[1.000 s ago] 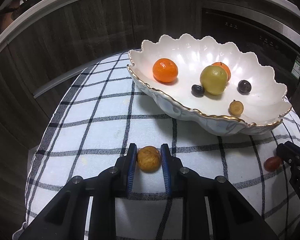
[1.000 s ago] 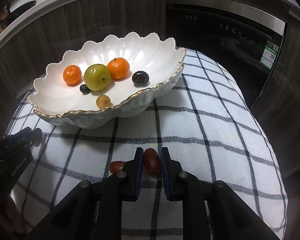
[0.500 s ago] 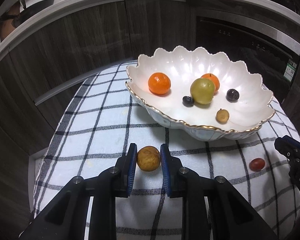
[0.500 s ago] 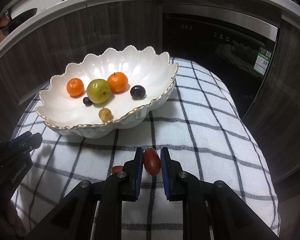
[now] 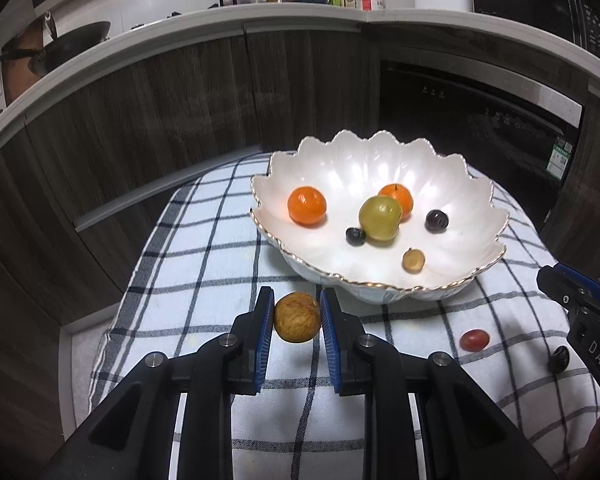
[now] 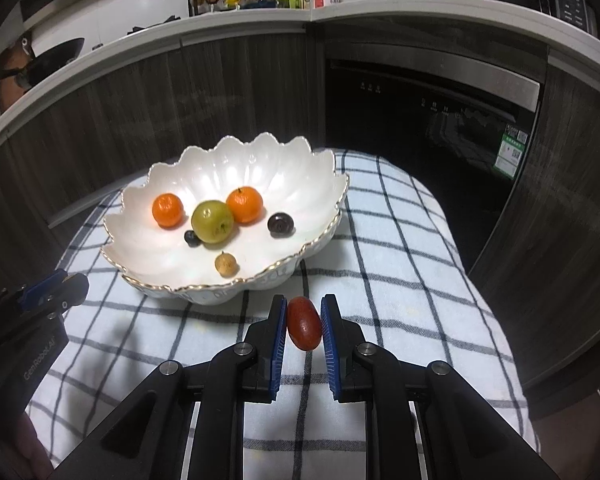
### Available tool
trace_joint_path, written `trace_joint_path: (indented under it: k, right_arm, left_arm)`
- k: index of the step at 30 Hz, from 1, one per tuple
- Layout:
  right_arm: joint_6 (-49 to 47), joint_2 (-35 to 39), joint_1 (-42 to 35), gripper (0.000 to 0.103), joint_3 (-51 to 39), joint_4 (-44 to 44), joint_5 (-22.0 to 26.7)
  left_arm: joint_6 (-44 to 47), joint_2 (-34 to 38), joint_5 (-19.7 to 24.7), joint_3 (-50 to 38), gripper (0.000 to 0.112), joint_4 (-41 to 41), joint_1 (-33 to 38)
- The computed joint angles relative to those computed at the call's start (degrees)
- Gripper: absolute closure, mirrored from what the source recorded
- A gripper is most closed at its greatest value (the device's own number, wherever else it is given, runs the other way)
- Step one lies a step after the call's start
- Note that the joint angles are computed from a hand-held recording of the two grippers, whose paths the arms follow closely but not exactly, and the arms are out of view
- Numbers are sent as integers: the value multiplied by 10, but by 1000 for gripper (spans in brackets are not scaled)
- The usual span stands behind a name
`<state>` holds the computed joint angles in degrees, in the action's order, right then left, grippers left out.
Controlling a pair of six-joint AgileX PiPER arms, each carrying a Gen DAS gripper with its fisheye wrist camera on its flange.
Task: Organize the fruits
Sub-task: 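Carry the tan fruit and red grape over the white bowl with both tools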
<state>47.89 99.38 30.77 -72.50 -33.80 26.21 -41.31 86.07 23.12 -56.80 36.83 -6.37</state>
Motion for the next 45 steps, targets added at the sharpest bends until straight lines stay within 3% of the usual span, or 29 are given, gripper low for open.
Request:
trace_joint_path:
  k: [9, 19, 35, 45]
  right_arm:
    - [-17, -19, 5, 84, -13, 6, 7]
    - [-69, -13, 4, 84, -61, 43, 18]
    - [-162, 56, -9, 84, -169, 112, 38]
    - [-226, 112, -19, 84, -229, 177, 67]
  left_arm:
    - [18, -25, 16, -13, 88, -13, -10]
    - [110, -17, 23, -64, 88, -94, 5]
    - [277, 59, 19, -146, 88, -255, 43]
    - [326, 108, 19, -177, 88, -296, 48]
